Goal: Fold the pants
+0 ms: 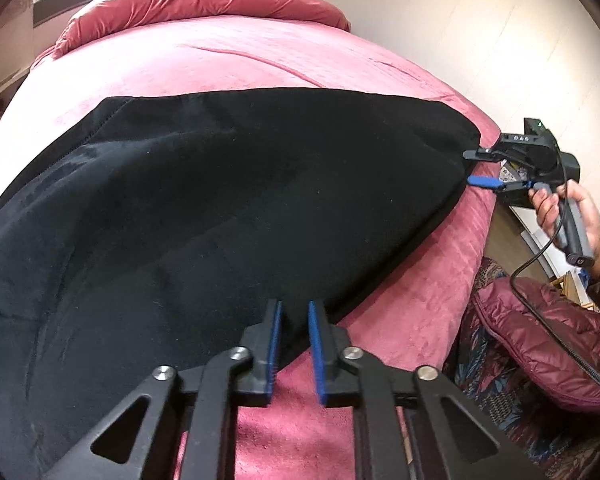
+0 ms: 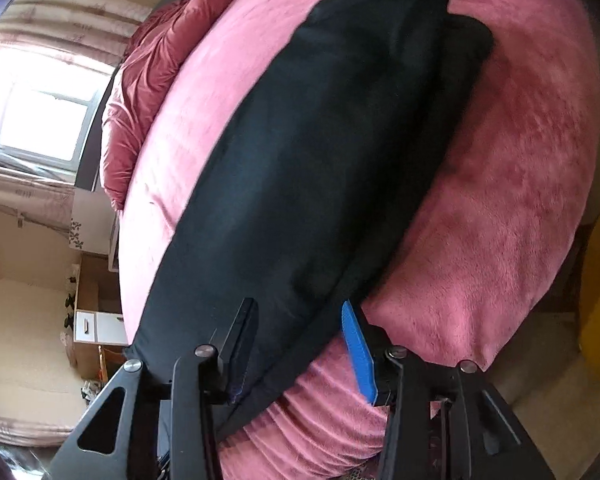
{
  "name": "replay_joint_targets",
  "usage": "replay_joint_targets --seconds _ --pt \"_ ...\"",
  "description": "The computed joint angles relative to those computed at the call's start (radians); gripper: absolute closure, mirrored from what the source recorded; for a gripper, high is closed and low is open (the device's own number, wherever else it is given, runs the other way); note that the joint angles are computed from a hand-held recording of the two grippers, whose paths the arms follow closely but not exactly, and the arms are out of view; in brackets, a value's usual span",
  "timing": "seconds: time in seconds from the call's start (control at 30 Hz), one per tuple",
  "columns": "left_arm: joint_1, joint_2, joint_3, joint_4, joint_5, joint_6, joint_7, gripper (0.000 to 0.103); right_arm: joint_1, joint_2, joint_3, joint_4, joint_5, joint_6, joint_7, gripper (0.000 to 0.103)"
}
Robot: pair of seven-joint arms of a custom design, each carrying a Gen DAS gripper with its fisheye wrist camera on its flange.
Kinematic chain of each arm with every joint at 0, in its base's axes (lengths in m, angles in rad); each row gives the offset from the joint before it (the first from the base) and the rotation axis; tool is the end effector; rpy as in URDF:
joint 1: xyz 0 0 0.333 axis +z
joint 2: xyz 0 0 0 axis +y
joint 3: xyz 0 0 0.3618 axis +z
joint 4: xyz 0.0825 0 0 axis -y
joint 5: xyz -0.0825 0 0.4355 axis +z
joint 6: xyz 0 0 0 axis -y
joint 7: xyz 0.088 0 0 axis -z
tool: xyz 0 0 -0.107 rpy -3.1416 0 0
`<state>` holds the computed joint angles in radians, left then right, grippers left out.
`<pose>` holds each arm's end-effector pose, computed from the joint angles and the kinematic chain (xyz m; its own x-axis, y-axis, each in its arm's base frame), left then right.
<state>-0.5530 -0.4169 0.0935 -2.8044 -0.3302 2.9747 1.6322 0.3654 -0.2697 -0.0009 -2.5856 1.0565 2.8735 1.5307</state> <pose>0.3835 -0.1660 0.3918 -0.2634 -0.9379 0.2258 -0.8475 0.1131 -0.5186 0.4576 0.1219 0.4037 -0.3446 -0.6934 -0.6328 -0.7962 0.5730 -0.1944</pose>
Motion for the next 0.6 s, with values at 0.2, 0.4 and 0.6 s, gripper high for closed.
replay_joint_targets --seconds 0.2,0.4,0.6 --pt "-0.044 -0.041 0.063 -0.009 -0.051 -0.020 0.059 0.099 -0.024 0.038 0.027 0.020 -0.083 0.031 0.057 0.087" --pt "-0.109 -0.101 0.114 -0.030 -0.119 -0.039 0.148 0.101 -0.043 -0.043 0.049 -0.020 -0.287 0.038 0.137 0.092" --pt "-0.083 -0.127 0.091 -0.041 -0.146 -0.061 0.148 0.101 -0.010 -0.021 -0.002 -0.040 -0.270 0.020 0.149 0.088"
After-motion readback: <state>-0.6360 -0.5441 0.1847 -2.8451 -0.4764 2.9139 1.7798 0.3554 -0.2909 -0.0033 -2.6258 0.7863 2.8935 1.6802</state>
